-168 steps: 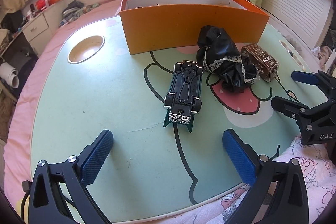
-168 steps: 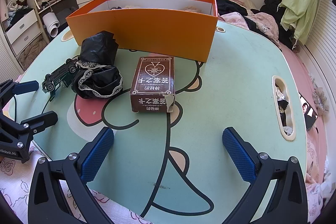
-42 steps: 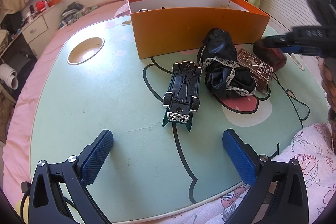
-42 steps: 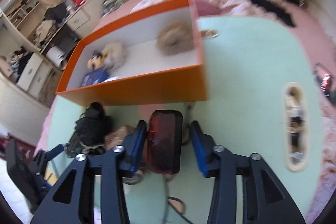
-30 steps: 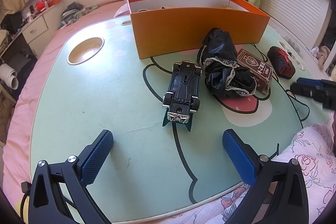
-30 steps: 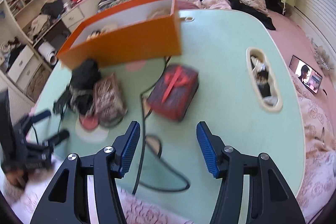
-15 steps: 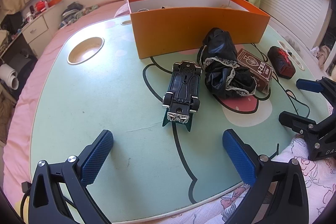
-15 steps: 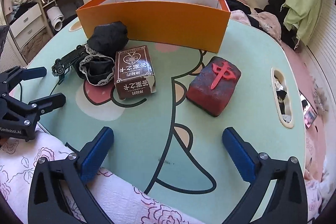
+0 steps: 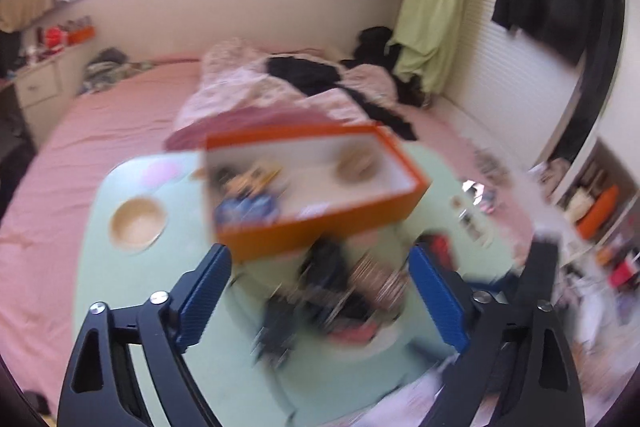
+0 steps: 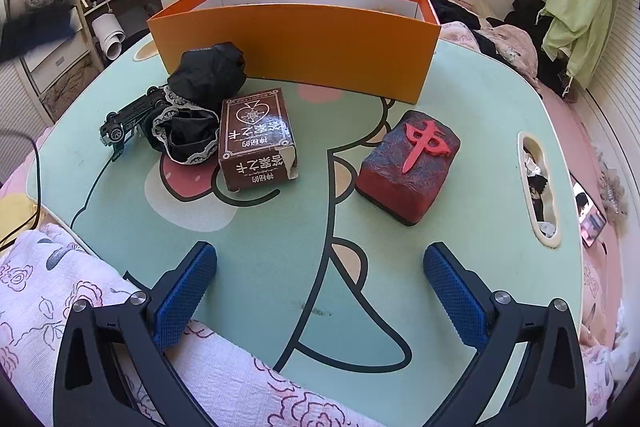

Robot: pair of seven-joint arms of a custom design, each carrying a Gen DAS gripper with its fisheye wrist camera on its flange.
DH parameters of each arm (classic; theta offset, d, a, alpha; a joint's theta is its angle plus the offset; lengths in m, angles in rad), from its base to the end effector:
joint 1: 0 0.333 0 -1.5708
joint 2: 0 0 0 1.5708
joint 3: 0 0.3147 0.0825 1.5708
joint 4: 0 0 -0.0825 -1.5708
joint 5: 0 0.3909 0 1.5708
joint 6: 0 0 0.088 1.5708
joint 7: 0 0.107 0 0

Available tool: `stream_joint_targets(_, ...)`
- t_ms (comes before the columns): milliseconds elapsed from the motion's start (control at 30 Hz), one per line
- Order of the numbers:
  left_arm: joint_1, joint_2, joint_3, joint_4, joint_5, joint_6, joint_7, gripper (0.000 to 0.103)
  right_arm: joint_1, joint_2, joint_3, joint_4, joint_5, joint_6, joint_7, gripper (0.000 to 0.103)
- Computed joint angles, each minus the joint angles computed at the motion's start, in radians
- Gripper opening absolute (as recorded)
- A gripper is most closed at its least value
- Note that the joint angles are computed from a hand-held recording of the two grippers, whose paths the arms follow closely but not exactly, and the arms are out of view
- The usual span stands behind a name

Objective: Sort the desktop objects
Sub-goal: 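Grasp the brown fluffy pompom in the box with the left gripper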

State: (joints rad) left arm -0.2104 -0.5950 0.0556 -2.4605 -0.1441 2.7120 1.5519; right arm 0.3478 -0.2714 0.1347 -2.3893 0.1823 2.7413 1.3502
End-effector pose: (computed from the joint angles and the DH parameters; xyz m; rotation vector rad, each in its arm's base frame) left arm 0.4249 -0.0569 0.5993 -1.7661 1.8150 -0.9956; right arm 0.4499 0.2311 0.4883 -2.2485 1.2374 -0.4129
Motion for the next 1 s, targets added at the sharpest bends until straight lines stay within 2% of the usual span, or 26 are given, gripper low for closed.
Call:
stream_joint_targets(67, -0.066, 0.122, 0.051, 0.139, -0.065, -0.066, 0.056, 0.073, 0.0, 0.0, 0.0, 0.0, 0.0, 0.0, 0.0, 0.103)
stream_joint_targets(133, -0.064, 0.258, 0.045, 0.288, -0.102, -0.144, 0.072, 0.066, 0.0, 0.0, 0.0, 0.0, 0.0, 0.0, 0.0, 0.103)
stream_joint_targets(200, -0.037, 0.406, 0.012, 0.442, -0.059, -0.22, 0.074, 0.066, 0.001, 0.0, 0.001, 0.0, -0.001, 0.0, 0.002, 0.103)
stream_joint_targets(300, 0.013, 0.584, -0.057, 0.623, 0.096, -0.303, -0.013, 0.066, 0.004, 0.0, -0.001, -0.001, 0.003, 0.004, -0.002, 0.103)
stream_joint_targets(433, 0.059, 0.767, -0.108, 0.832, 0.104, -0.455, 0.015, 0.066, 0.009, 0.001, -0.007, -0.003, 0.016, 0.01, -0.019, 0.103)
stream_joint_targets(533, 0.086, 0.851, -0.144, 0.921, 0.123, -0.517, -0.001, 0.066, 0.01, 0.004, -0.007, -0.002, 0.022, 0.013, -0.025, 0.103)
stream_joint_targets(567, 0.098, 0.865, -0.156, 0.931, 0.12, -0.518, -0.005, 0.063, 0.01, 0.006, -0.008, 0.0, 0.023, 0.015, -0.028, 0.103)
stream_joint_targets(600, 0.111, 0.869, -0.173, 0.926, 0.109, -0.506, -0.001, 0.055, 0.01, 0.007, -0.008, 0.0, 0.025, 0.016, -0.03, 0.103)
stream_joint_targets(633, 0.131, 0.867, -0.192, 0.918, 0.079, -0.499, 0.015, 0.029, 0.01, 0.008, -0.008, 0.001, 0.027, 0.017, -0.032, 0.103)
stream_joint_targets(733, 0.178, 0.831, -0.23, 0.86, -0.015, -0.445, 0.046, 0.029, 0.011, 0.011, -0.009, 0.002, 0.032, 0.021, -0.037, 0.103)
stream_joint_targets(833, 0.194, 0.746, -0.24, 0.767, -0.065, -0.364, 0.083, 0.029, 0.01, 0.014, -0.008, 0.003, 0.033, 0.023, -0.039, 0.103)
stream_joint_targets(933, 0.209, 0.597, -0.233, 0.625, -0.251, -0.274, 0.217, 0.029, 0.009, 0.015, -0.008, 0.003, 0.033, 0.024, -0.039, 0.103)
stream_joint_targets(1000, 0.187, 0.476, -0.21, 0.505, -0.287, -0.221, 0.272, 0.029, 0.009, 0.014, -0.008, 0.002, 0.034, 0.025, -0.039, 0.103)
